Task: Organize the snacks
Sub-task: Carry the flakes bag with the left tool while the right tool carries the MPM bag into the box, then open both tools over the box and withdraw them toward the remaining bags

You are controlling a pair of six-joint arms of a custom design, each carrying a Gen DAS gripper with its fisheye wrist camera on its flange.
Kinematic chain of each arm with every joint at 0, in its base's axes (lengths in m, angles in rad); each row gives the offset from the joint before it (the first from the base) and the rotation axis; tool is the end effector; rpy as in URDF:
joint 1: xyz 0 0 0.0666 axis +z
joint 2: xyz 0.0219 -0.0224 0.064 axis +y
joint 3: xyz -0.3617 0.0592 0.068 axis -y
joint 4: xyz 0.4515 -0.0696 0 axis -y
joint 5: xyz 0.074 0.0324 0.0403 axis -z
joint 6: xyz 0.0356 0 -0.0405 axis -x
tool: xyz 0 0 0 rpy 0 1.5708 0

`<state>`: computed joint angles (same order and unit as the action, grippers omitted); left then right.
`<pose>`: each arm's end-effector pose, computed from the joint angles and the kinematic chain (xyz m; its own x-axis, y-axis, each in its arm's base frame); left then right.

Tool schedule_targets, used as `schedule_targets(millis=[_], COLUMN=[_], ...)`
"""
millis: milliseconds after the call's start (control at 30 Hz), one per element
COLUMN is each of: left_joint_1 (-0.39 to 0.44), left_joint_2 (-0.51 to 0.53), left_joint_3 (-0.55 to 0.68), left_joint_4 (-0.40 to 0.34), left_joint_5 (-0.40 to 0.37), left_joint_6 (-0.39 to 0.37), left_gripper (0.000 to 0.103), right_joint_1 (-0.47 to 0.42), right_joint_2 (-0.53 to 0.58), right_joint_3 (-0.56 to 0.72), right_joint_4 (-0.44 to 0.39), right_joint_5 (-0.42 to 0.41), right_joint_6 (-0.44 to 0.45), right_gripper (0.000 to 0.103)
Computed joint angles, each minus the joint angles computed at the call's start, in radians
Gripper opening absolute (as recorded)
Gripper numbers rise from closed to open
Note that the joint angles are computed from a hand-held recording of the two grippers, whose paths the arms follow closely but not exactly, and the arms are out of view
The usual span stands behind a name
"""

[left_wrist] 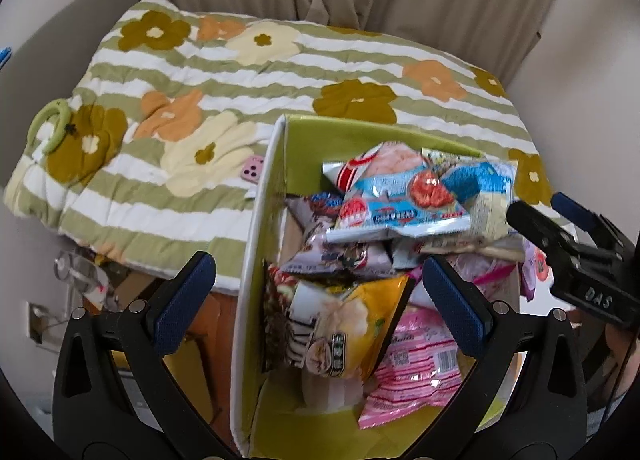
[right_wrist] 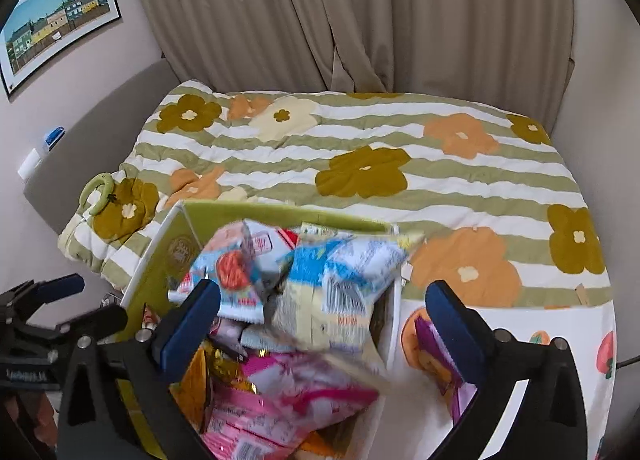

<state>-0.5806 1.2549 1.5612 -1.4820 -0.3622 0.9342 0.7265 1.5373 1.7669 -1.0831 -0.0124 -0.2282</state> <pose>0.3794 -0.2343 0.5326 -0.7795 -0.3879 -0.4918 -0.3834 0.9164 -0.1151 0.4405 0.3915 0.5144 -0.7003 -0.3197 -0.6382 -0.5255 0.8360 0.1578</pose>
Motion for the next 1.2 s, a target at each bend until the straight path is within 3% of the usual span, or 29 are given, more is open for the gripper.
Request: schedule_targets(millis=[267, 733, 967, 1200], left_joint_1=[-0.026, -0.108, -0.193, -0.268], left_joint_2=[-0.032, 0.015, 0.157, 0.383], left_joint_3=[-0.04, 0.07, 0.229, 0.47], left_joint_4=[0.013, 0.056, 0.066, 0.028], left_joint_5=[0.011, -0.03, -0.042, -0.025], left_joint_6=[0.003, -0.09, -0.101, -0.065], left_gripper=[0.103, 0.103, 0.103, 0.103], right_joint_1=[0.003, -0.016, -0.091, -0.248], right_joint_2=[-0.096, -0.283, -0.42, -0.543], right_joint_3=[-0.105, -0.203, -0.303, -0.4], right_joint_4=[0.013, -0.025, -0.039, -0.078], right_joint_5=[0.008, 0.136, 0.139, 0.041], right_joint_6=[-0.047, -0.131, -0.105, -0.015], right_gripper=[0.102, 0.102, 0.102, 0.102])
